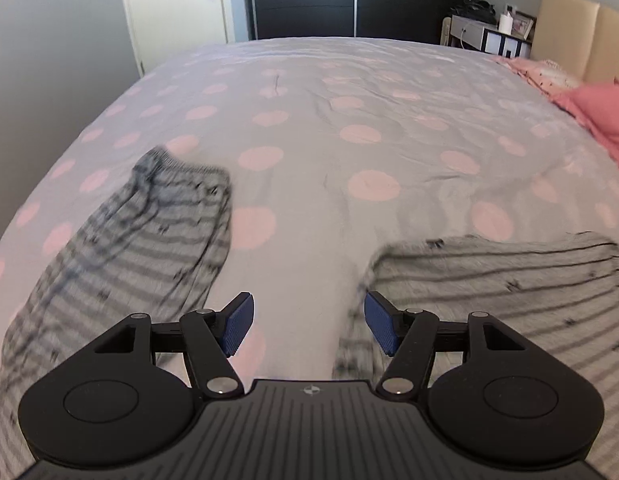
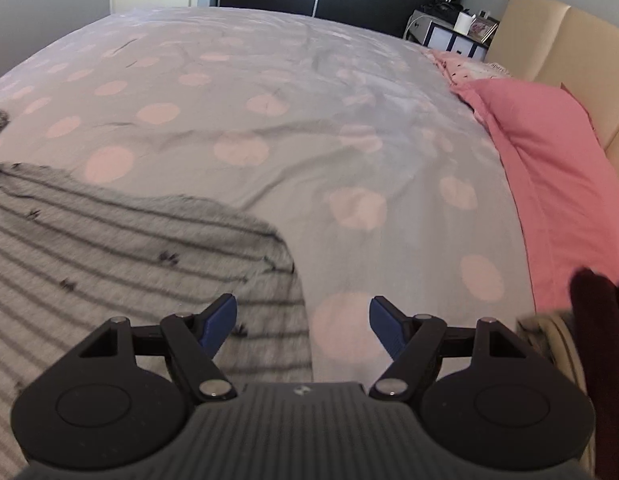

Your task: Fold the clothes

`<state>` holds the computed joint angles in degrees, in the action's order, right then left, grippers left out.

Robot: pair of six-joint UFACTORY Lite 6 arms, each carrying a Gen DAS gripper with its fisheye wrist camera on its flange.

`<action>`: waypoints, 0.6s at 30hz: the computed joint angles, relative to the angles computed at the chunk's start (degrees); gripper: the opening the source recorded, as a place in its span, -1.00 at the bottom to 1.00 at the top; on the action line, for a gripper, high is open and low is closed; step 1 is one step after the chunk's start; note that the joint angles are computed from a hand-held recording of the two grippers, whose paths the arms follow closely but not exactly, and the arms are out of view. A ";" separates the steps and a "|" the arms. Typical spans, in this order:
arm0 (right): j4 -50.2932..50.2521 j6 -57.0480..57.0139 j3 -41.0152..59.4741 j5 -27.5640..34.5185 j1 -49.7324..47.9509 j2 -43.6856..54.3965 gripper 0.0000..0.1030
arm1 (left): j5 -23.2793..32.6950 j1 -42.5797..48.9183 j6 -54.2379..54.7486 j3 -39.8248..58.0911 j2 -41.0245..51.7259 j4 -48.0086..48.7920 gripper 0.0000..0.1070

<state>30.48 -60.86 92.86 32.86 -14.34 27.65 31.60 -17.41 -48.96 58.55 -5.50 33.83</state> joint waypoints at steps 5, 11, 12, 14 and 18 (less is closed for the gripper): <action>-2.19 2.90 -3.50 12.73 -7.55 -6.51 0.46 | 7.79 -5.95 -1.08 -11.07 -16.64 -3.08 0.12; -2.33 -8.19 -19.82 15.43 -17.31 -20.83 0.47 | 16.65 -19.17 -8.00 -23.48 -33.03 -6.06 0.12; -2.43 -10.62 -22.24 15.85 -19.26 -22.91 0.47 | 18.28 -22.62 -11.11 -25.43 -35.04 -5.32 0.12; -2.20 -16.49 -26.83 16.62 -23.40 -26.49 0.47 | 21.98 -30.30 -18.37 -28.46 -37.36 -3.47 0.12; -1.62 -28.16 -36.34 13.65 -30.61 -30.97 0.48 | 28.43 -45.47 -34.19 -33.84 -40.32 -0.82 0.12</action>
<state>28.85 -89.02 56.52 46.51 -44.96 -3.33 60.02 -62.87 -83.14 24.70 -45.81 33.00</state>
